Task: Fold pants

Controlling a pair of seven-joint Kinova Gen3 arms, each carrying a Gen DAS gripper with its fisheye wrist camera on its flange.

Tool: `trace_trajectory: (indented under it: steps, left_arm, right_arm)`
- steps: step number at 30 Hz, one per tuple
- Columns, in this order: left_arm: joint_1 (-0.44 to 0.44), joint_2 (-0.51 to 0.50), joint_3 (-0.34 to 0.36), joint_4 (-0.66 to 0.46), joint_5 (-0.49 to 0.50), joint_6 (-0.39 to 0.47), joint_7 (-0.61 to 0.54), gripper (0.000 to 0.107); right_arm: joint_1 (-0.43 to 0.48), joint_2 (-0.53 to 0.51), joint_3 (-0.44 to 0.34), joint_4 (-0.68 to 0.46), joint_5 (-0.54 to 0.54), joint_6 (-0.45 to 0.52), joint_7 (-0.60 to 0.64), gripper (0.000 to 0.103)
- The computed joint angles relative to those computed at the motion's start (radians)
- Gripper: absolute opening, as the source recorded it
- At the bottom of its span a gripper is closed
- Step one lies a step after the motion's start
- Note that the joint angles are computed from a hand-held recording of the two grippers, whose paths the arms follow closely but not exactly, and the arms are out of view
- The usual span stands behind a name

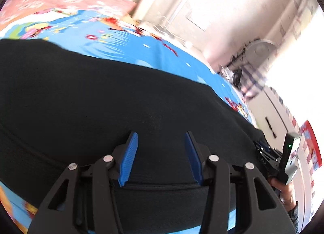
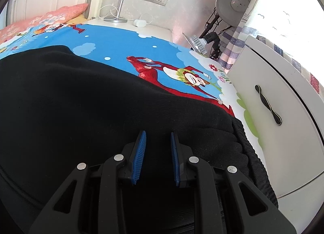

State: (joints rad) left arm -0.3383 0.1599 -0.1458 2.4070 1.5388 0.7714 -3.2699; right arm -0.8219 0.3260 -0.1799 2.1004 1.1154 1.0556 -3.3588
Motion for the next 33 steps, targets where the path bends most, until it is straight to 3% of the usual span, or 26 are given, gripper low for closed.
trace_trajectory:
  steps: [2,6,10,14,17,20,21,22,23,26,29,33]
  left_arm:
    - [-0.064,0.014,-0.023,-0.012,-0.016,0.022,0.007,0.046]
    - [-0.238,-0.023,-0.158,-0.003,0.01,0.116,0.018,0.047]
    - [-0.424,-0.02,-0.26,-0.027,0.029,0.156,0.094,0.045]
    - [-0.539,0.053,-0.25,-0.126,-0.068,0.195,0.234,0.045]
    - [-0.578,0.091,-0.203,-0.182,-0.136,0.206,0.31,0.042]
    - [-0.535,0.087,-0.174,-0.203,-0.181,0.142,0.371,0.042]
    - [-0.52,0.09,-0.168,-0.208,-0.19,0.112,0.405,0.042]
    - [-0.523,0.09,-0.162,-0.207,-0.193,0.098,0.422,0.042]
    - [-0.534,0.082,-0.144,-0.204,-0.189,0.088,0.424,0.042]
    - [-0.493,0.058,-0.154,-0.201,-0.215,0.013,0.466,0.042]
    - [-0.534,0.066,-0.15,-0.195,-0.2,0.047,0.478,0.045]
    - [-0.558,0.109,-0.141,-0.218,-0.228,0.144,0.449,0.045]
  right_arm:
    - [-0.004,0.005,0.002,-0.003,-0.001,0.007,0.001,0.016]
    - [-0.005,0.012,-0.004,-0.01,-0.002,0.021,0.001,0.016]
    - [0.011,-0.024,-0.004,0.037,0.039,-0.04,-0.07,0.016]
    - [0.041,-0.112,0.004,0.079,0.026,-0.142,-0.111,0.016]
    - [0.029,-0.249,0.013,0.147,-0.003,-0.246,-0.197,0.016]
    - [0.024,-0.387,0.012,0.231,-0.043,-0.368,-0.25,0.017]
    - [0.027,-0.432,0.01,0.257,-0.08,-0.409,-0.25,0.022]
    - [0.049,-0.462,-0.008,0.278,-0.104,-0.446,-0.244,0.051]
    - [0.082,-0.498,-0.044,0.304,-0.141,-0.467,-0.25,0.094]
    - [0.158,-0.583,-0.172,0.345,-0.22,-0.434,-0.261,0.098]
    - [0.221,-0.674,-0.223,0.388,-0.262,-0.441,-0.328,0.098]
    - [0.278,-0.715,-0.128,0.438,-0.367,-0.542,-0.349,0.095]
